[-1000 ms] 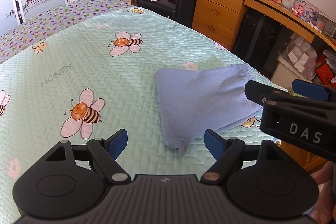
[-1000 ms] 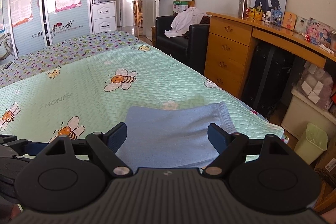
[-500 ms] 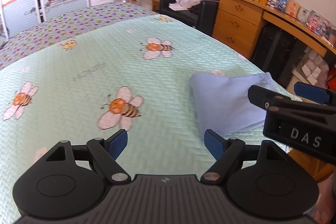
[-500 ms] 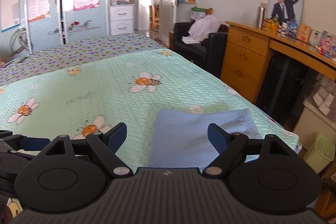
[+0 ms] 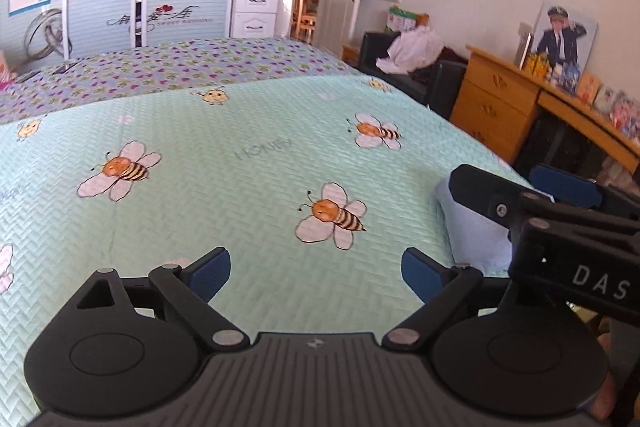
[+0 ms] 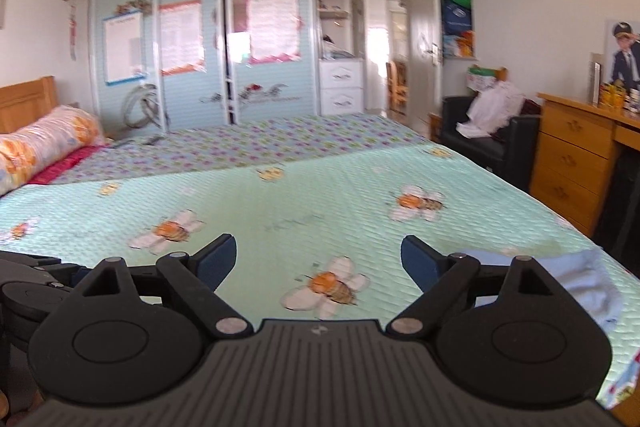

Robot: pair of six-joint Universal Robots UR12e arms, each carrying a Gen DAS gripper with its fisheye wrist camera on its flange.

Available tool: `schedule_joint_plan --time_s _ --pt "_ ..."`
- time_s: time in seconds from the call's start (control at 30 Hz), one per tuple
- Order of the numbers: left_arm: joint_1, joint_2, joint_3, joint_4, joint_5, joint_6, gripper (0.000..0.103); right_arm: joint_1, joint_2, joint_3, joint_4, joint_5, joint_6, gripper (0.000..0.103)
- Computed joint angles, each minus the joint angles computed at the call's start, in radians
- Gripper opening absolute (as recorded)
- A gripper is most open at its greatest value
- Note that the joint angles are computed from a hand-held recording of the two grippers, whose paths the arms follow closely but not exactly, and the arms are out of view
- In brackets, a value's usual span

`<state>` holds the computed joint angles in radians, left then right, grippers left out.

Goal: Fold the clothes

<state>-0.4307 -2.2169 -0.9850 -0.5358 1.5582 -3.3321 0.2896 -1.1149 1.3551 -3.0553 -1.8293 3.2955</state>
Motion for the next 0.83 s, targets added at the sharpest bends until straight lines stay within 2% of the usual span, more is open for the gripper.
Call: schedule_joint_plan --time_s 0.13,0.23,0.3,0.37,0.43,0.47,0.6,0.7,0.83 --pt "0.021 0.056 -0.102 0.086 0.02 -0.026 0.103 0.027 0.021 -0.015 -0.076 0.034 -0.017 0.092" --pt "0.029 0.096 -0.169 0.148 0.064 -0.023 0.103 0.041 0.034 -0.026 -0.132 0.076 -0.042 0.092" --pt "0.028 0.118 -0.214 0.202 0.118 -0.01 0.103 0.053 0.044 -0.037 -0.159 0.087 -0.078 0.092" --pt "0.025 0.139 -0.256 0.255 0.181 -0.001 0.103 0.072 0.056 -0.046 -0.193 0.062 -0.137 0.092" --pt "0.027 0.158 -0.292 0.286 0.216 -0.005 0.103 0.104 0.078 -0.061 -0.247 -0.031 -0.195 0.096" --pt "0.03 0.167 -0.308 0.299 0.224 -0.01 0.103 0.112 0.083 -0.063 -0.265 -0.043 -0.196 0.103" --pt "0.034 0.187 -0.363 0.394 0.277 0.005 0.103 0.129 0.092 -0.06 -0.32 -0.027 -0.165 0.102" --pt "0.034 0.191 -0.385 0.458 0.319 0.008 0.103 0.138 0.094 -0.056 -0.333 -0.007 -0.101 0.102" --pt "0.034 0.203 -0.409 0.459 0.355 0.0 0.103 0.141 0.087 -0.047 -0.303 0.031 -0.051 0.102"
